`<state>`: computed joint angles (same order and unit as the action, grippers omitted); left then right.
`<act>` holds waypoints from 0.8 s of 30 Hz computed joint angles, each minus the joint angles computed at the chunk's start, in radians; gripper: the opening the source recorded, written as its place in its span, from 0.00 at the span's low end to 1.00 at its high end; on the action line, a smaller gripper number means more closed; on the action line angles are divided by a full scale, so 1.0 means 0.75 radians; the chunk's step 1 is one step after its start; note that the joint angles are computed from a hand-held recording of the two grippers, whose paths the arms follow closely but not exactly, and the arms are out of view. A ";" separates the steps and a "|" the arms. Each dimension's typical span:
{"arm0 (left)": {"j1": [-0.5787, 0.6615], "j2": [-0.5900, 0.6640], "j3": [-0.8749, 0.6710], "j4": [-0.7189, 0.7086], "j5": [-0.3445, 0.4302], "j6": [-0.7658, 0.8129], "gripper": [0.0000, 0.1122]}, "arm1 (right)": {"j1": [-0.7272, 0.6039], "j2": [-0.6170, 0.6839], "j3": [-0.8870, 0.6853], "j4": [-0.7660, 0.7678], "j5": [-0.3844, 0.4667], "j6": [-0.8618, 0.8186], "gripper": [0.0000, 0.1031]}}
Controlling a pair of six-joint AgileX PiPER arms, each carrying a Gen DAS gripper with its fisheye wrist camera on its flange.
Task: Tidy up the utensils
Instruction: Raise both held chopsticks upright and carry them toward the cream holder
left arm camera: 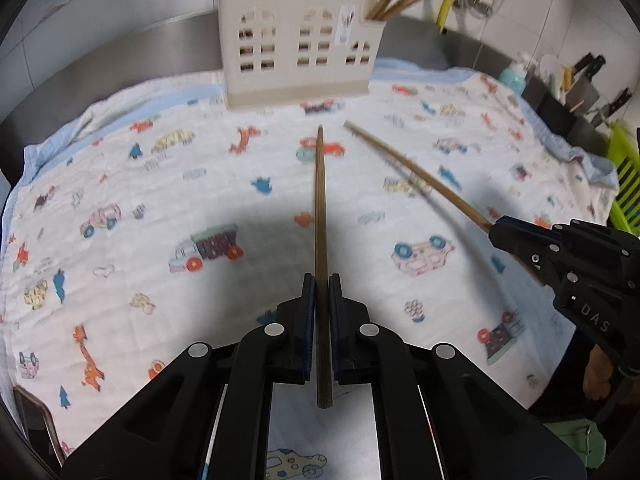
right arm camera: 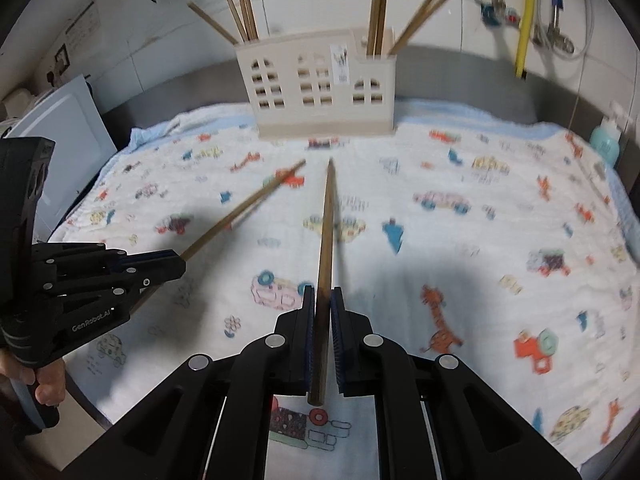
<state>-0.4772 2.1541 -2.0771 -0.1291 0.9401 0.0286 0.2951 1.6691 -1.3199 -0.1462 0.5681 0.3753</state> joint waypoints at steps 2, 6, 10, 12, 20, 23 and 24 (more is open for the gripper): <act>0.007 -0.029 0.029 -0.013 -0.035 0.012 0.05 | 0.003 -0.028 -0.009 -0.033 0.001 0.010 0.08; 0.029 -0.085 0.073 -0.069 -0.112 0.048 0.05 | 0.002 -0.074 -0.031 -0.059 0.001 0.005 0.07; 0.034 -0.123 0.092 -0.096 -0.168 0.071 0.05 | -0.004 -0.107 -0.083 -0.052 0.009 -0.034 0.07; 0.035 -0.126 0.079 -0.099 -0.176 0.070 0.05 | -0.005 -0.112 -0.114 -0.052 0.016 -0.051 0.07; 0.052 -0.131 0.005 -0.123 -0.191 0.069 0.05 | -0.041 -0.081 -0.308 0.075 0.094 -0.226 0.07; 0.061 -0.103 -0.078 -0.124 -0.161 0.066 0.05 | -0.050 -0.054 -0.392 0.105 0.131 -0.275 0.07; 0.062 -0.083 -0.127 -0.119 -0.138 0.067 0.05 | -0.055 -0.038 -0.437 0.123 0.151 -0.302 0.07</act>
